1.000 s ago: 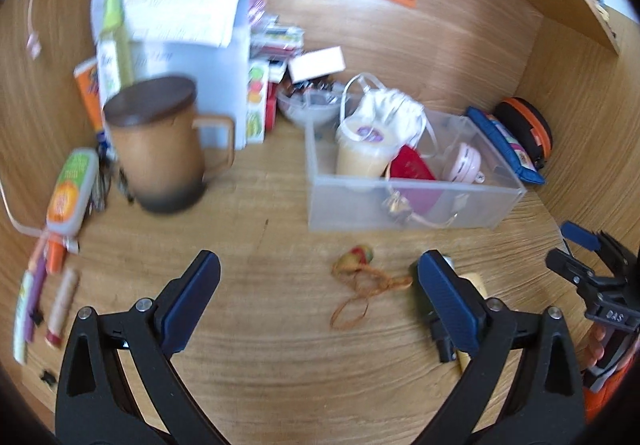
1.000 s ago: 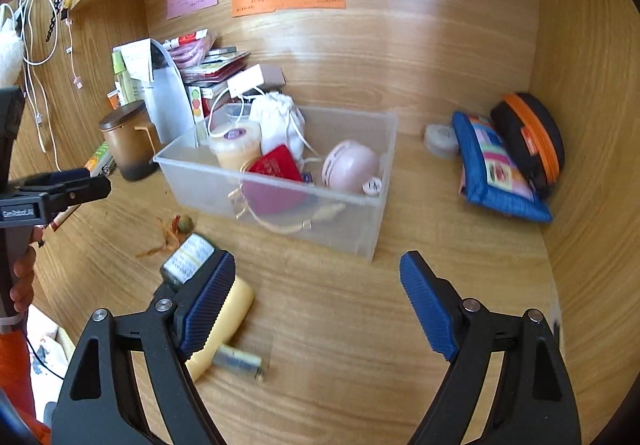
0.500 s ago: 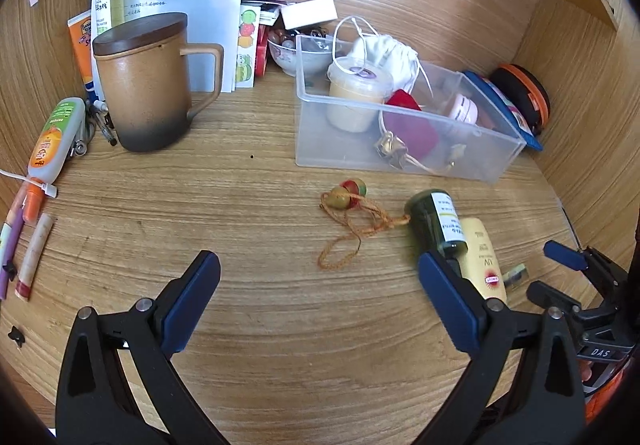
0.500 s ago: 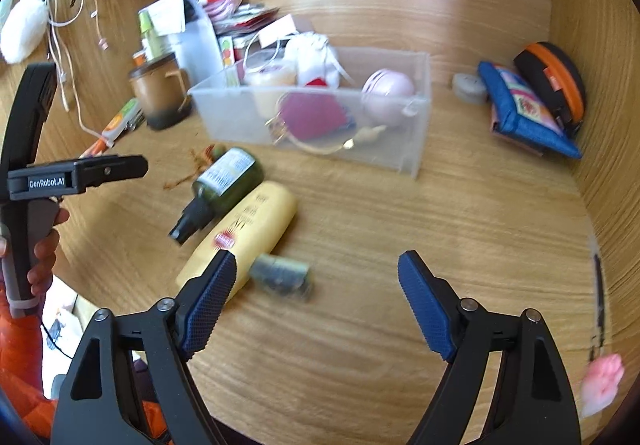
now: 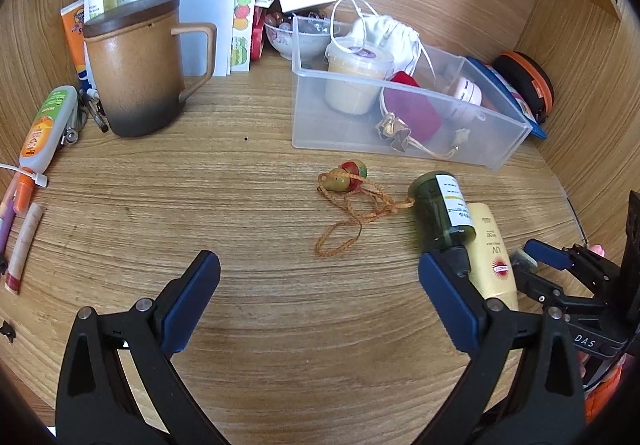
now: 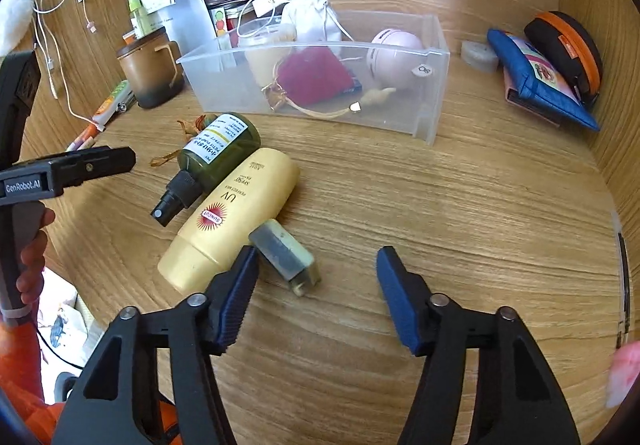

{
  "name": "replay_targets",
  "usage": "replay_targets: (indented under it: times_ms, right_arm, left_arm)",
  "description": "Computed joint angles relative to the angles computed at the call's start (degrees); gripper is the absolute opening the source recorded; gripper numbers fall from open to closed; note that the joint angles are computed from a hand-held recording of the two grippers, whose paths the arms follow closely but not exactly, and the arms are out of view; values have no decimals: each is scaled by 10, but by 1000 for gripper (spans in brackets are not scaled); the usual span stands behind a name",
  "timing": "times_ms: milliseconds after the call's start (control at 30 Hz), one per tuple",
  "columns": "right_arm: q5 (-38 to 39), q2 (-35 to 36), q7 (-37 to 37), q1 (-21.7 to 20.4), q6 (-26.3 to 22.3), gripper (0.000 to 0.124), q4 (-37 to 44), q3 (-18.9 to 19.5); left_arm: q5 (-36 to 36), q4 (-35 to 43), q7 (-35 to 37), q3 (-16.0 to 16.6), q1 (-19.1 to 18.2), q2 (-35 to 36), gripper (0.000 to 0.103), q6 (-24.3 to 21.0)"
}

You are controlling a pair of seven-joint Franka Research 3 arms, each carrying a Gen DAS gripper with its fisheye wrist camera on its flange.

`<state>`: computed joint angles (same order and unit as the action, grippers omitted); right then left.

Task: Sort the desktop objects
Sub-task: 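Grasp the small green-black square item with the right gripper, then grasp the wooden gourd charm by its top with the left gripper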

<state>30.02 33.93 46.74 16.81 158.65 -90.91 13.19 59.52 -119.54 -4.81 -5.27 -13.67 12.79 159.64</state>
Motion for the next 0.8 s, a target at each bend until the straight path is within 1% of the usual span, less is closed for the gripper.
replay_targets:
  times_ms: [200,267,300,333,400,433,533,600,633,667,700,767,800]
  right_arm:
    - [-12,5,1,9,22,35,1,-5]
    - [-13,7,-1,7,24,23,4,-2]
    - [-13,9,-2,6,22,21,6,-1]
    - [-13,11,-1,4,20,16,10,0]
    - [-9,17,3,1,11,15,20,1]
    - [-8,20,5,0,7,15,26,2]
    - [-2,28,7,-4,-4,15,42,4]
    - [5,30,3,-9,-8,15,48,8]
    - [8,30,1,-11,-8,15,50,10]
    - [11,31,-2,-12,-9,15,52,11]
    - [13,31,-3,-13,-9,15,55,11]
    - [19,33,-6,-16,-16,15,63,14]
    - [22,35,-6,-17,-22,15,69,14]
  left_arm:
    - [-27,25,37,1,2,20,101,-16]
    - [-32,35,49,4,2,26,101,-19]
    - [-36,43,56,5,2,31,101,-22]
    - [-38,48,62,6,1,34,101,-25]
    - [-47,63,80,7,0,44,101,-34]
    - [-60,73,97,5,1,50,101,-44]
    - [-89,94,131,6,3,67,99,-56]
    - [-115,104,161,4,9,77,92,-52]
    - [-132,109,182,1,13,82,84,-51]
    - [-152,115,206,-3,18,89,80,-49]
    - [-160,121,218,-1,17,94,79,-48]
    - [-153,130,212,14,3,100,78,-52]
    - [-163,135,227,11,7,104,78,-46]
